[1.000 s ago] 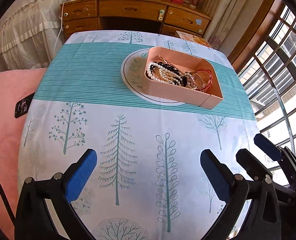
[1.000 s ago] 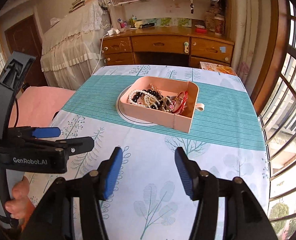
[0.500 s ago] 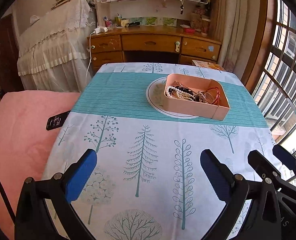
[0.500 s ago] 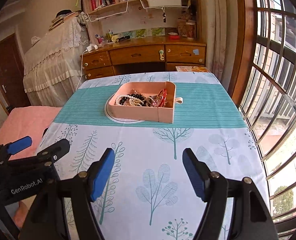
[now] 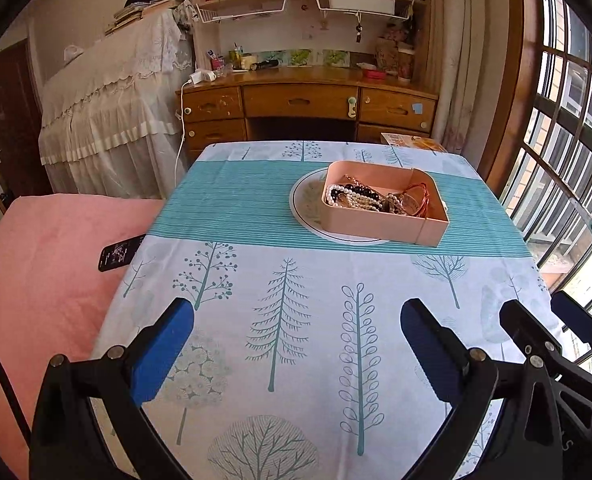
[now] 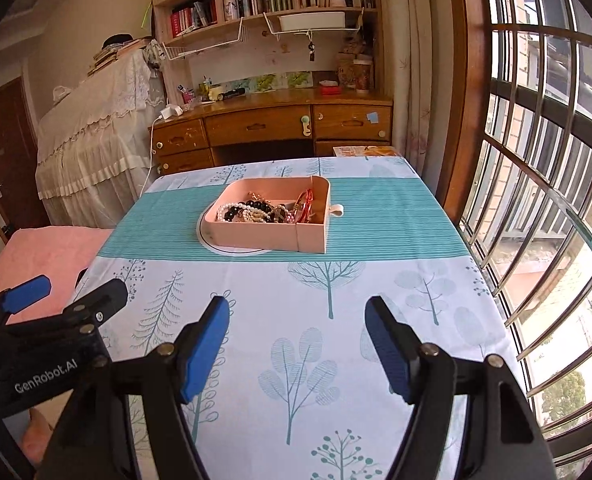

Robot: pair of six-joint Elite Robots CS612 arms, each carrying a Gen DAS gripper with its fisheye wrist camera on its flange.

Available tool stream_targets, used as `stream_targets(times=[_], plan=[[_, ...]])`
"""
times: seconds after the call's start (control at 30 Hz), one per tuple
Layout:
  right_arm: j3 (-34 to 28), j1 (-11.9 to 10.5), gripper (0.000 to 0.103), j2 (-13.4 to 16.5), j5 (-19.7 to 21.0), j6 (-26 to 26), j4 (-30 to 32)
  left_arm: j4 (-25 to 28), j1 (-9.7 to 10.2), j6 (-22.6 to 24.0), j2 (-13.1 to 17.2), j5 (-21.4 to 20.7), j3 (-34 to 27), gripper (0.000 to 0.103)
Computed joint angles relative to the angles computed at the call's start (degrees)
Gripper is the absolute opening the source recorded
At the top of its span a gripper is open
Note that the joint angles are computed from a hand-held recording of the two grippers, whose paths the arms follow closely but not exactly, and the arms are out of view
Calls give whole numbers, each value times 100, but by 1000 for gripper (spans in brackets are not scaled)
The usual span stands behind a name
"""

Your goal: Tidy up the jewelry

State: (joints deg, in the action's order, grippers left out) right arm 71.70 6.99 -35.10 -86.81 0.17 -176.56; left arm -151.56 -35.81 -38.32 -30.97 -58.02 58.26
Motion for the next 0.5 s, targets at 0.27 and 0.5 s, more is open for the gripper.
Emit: stream_targets(times=[0.27,0.5], plan=[[57,-6,71,-14,19,20,-157,-75,-50,-18,-39,170,75,102],[79,-15,71,-22,53,41,-181,-89,-56,-23,-42,188,87,102]])
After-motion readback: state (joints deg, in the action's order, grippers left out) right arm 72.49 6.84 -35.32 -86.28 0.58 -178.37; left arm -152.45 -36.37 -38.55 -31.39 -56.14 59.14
